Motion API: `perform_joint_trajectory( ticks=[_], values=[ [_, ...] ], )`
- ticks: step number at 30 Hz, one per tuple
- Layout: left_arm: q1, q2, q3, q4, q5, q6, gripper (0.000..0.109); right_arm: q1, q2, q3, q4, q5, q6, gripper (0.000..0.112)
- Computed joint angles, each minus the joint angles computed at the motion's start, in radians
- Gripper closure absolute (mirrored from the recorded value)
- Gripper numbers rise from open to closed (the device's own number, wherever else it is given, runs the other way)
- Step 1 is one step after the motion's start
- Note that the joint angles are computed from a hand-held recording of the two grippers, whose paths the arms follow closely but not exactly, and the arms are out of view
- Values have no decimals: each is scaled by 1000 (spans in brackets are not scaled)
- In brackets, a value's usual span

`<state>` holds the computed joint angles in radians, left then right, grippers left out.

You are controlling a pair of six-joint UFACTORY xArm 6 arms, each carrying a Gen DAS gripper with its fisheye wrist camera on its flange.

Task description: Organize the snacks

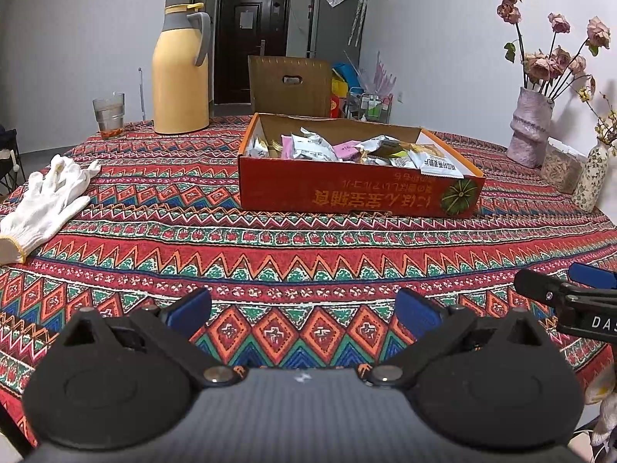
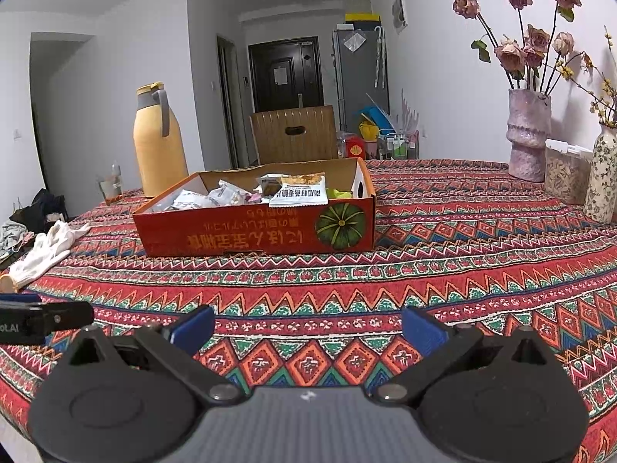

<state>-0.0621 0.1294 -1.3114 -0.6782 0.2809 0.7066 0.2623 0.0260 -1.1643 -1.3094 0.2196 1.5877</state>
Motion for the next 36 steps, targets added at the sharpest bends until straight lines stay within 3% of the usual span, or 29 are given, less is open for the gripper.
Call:
perform_joint_trajectory(
  ticks=[36],
  values=[
    [1, 7, -7, -17, 7, 20, 6, -2, 13, -8, 19, -5, -23, 9]
  ],
)
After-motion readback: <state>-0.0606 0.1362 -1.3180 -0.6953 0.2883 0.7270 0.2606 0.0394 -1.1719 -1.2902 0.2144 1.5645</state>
